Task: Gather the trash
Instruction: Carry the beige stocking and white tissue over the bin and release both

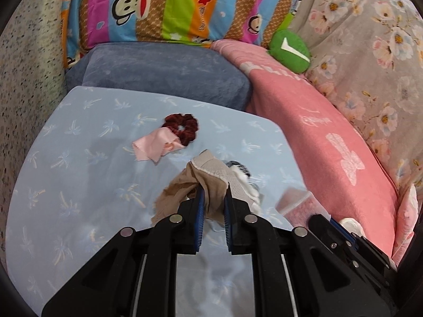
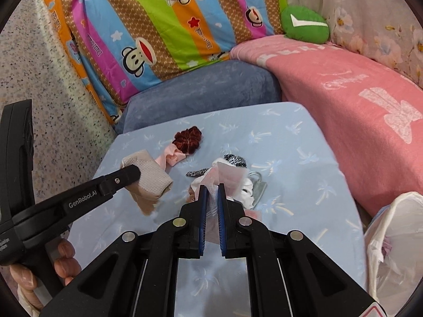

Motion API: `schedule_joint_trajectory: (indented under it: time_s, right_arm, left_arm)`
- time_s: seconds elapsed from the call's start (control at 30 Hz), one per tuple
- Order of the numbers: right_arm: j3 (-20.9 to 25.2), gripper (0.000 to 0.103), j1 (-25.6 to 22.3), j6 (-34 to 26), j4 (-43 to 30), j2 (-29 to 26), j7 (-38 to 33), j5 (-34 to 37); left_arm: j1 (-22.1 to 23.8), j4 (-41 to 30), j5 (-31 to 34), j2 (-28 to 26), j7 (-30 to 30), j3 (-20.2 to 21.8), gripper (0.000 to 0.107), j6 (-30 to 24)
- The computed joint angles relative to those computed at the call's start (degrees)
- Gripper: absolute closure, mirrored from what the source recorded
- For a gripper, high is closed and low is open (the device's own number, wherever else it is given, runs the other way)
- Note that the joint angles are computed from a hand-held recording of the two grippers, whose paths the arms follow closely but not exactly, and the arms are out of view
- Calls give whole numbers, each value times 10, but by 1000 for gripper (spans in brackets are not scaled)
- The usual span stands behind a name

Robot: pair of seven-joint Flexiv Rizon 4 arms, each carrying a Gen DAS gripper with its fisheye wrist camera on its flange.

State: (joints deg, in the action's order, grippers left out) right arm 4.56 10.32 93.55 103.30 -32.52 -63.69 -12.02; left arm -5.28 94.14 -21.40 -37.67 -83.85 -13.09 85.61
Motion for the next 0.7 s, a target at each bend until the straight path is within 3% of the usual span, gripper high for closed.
schedule_joint_trajectory:
  time_s: [0.1,0.23,0.33,0.7]
  right_arm:
    - [-11,96,2,20,25,21,2,6]
    - [-24,96,2,42,54,45,5,12]
    - [-33,96,0,55,72,59,9,17]
    - [-44,96,-29,95,121,94,10,35]
  left_arm:
    - [9,14,0,9,16,-27,94,14]
    - [55,39,-10,15,61,-110,94,34]
    - [70,50,-11,17,84,-144,94,45]
    - [46,44,-1,19,117,-161,94,38]
